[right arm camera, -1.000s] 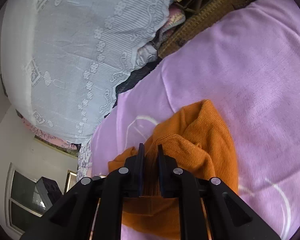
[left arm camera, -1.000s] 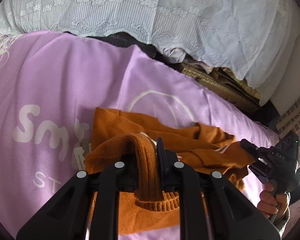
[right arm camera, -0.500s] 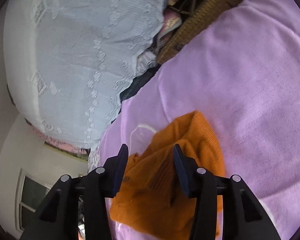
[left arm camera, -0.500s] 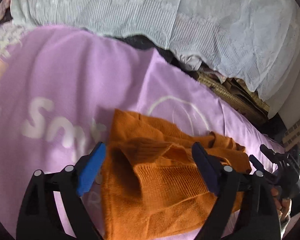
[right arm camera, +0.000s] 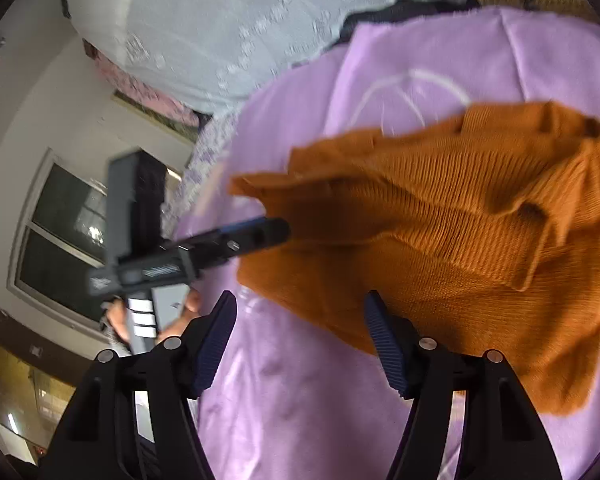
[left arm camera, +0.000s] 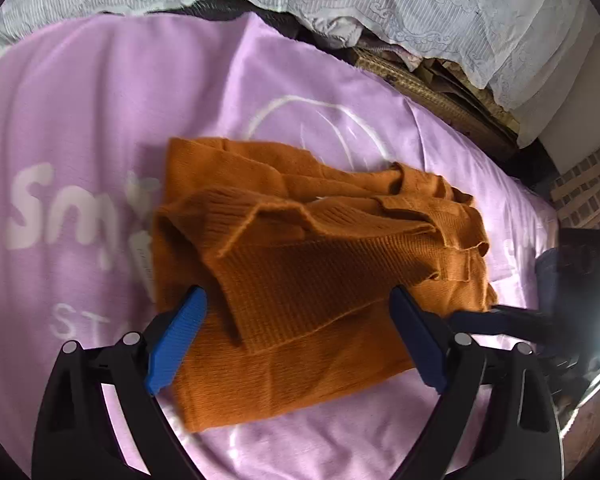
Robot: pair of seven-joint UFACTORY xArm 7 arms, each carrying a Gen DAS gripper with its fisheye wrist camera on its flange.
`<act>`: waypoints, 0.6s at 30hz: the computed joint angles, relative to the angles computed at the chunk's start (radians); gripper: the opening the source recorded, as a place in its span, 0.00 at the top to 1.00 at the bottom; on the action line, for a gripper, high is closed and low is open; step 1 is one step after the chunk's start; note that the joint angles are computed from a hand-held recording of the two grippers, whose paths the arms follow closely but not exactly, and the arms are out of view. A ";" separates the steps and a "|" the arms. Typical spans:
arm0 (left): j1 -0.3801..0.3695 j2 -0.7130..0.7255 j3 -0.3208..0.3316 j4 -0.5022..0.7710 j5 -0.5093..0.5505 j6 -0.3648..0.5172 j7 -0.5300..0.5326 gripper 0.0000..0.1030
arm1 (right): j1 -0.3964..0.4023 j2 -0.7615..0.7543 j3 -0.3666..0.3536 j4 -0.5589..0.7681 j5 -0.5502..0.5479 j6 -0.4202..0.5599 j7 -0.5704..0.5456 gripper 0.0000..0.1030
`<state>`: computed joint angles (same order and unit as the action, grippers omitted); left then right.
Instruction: Fold small clothes
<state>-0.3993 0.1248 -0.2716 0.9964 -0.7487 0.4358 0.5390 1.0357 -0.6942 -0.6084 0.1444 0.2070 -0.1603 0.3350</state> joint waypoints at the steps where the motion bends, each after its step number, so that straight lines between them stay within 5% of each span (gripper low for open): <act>1: 0.004 0.006 -0.005 0.004 -0.031 -0.008 0.024 0.13 | 0.048 0.050 -0.049 0.029 0.035 0.002 -0.044 0.35; 3: 0.018 0.026 -0.022 0.021 -0.138 -0.034 0.093 0.13 | 0.072 0.139 -0.020 0.058 0.217 -0.085 -0.151 0.39; 7: 0.053 0.053 -0.051 0.056 -0.442 -0.132 0.235 0.13 | -0.168 0.326 0.371 0.082 0.636 -0.503 -0.265 0.49; 9: 0.073 0.039 -0.045 0.060 -0.549 -0.102 0.316 0.13 | -0.256 0.343 0.517 0.080 0.744 -0.587 -0.290 0.49; 12: 0.072 -0.008 -0.014 0.041 -0.643 -0.028 0.425 0.13 | -0.205 0.298 0.466 0.042 0.716 -0.613 -0.271 0.49; 18: -0.009 -0.053 0.006 -0.005 -0.534 -0.090 0.448 0.12 | -0.222 0.219 0.460 -0.026 0.677 -0.537 -0.193 0.49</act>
